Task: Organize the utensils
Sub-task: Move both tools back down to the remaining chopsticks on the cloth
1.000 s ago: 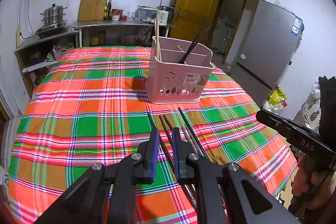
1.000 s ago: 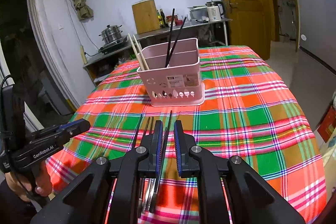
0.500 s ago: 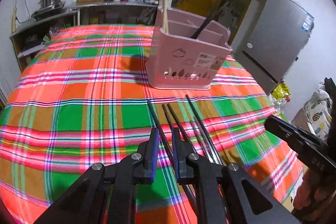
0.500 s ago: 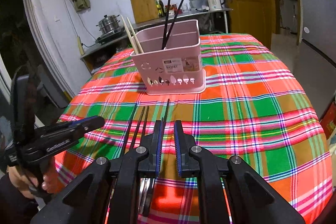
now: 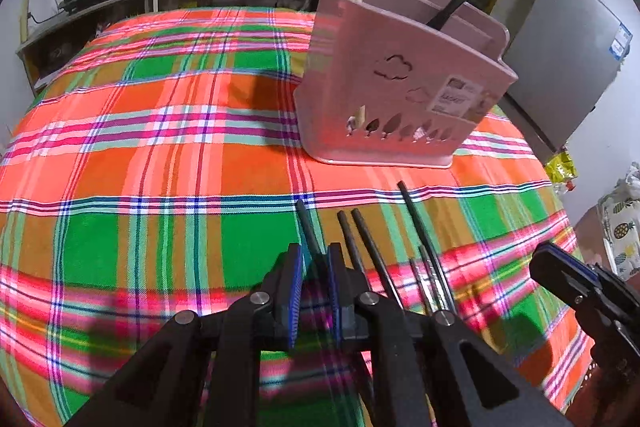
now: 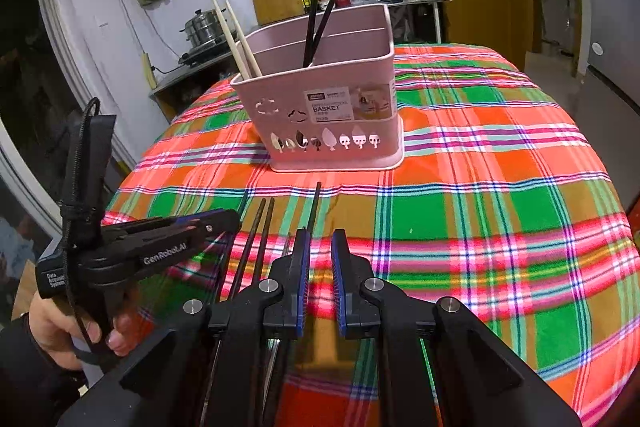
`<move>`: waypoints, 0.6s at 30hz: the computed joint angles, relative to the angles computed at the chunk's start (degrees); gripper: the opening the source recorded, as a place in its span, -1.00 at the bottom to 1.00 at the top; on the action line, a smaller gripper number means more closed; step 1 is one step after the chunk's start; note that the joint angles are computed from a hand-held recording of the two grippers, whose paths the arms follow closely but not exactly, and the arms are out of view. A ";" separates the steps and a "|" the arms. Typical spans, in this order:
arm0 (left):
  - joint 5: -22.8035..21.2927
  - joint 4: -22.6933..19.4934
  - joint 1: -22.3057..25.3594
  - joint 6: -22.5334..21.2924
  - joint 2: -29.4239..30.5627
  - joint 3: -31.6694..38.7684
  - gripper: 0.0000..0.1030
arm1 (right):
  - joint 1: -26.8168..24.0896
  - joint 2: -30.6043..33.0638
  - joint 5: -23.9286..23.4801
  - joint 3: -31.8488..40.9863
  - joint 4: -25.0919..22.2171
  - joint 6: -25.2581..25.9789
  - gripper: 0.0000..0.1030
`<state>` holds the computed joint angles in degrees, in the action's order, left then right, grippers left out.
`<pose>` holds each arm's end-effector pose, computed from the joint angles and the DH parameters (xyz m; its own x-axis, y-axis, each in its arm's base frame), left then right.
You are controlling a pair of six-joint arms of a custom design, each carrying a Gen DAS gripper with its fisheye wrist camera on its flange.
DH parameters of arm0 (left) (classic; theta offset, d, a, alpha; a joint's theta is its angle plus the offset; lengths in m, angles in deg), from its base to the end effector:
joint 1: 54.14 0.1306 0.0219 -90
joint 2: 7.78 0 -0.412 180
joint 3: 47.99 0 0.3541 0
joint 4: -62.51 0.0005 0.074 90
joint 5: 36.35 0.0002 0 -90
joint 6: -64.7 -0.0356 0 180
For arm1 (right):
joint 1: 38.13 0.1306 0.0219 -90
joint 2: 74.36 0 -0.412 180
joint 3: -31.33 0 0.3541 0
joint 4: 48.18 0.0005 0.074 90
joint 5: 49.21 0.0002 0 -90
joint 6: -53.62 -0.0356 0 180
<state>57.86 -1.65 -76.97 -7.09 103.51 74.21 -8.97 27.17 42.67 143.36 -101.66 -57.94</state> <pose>0.5375 -0.2297 0.4936 -0.8351 0.0134 -0.5500 0.1753 0.9541 -0.2429 0.4658 0.2580 0.5240 -0.7249 0.0161 -0.6886 -0.2146 0.9447 0.2480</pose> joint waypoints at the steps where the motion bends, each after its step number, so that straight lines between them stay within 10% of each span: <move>1: -0.07 0.21 0.04 -0.06 0.19 0.06 -0.77 | -0.07 0.35 -0.17 0.36 -0.17 0.14 -0.79; 18: -0.67 -1.08 1.97 -4.97 1.02 1.45 -0.83 | -0.96 10.70 -2.76 11.94 -6.62 2.89 -0.79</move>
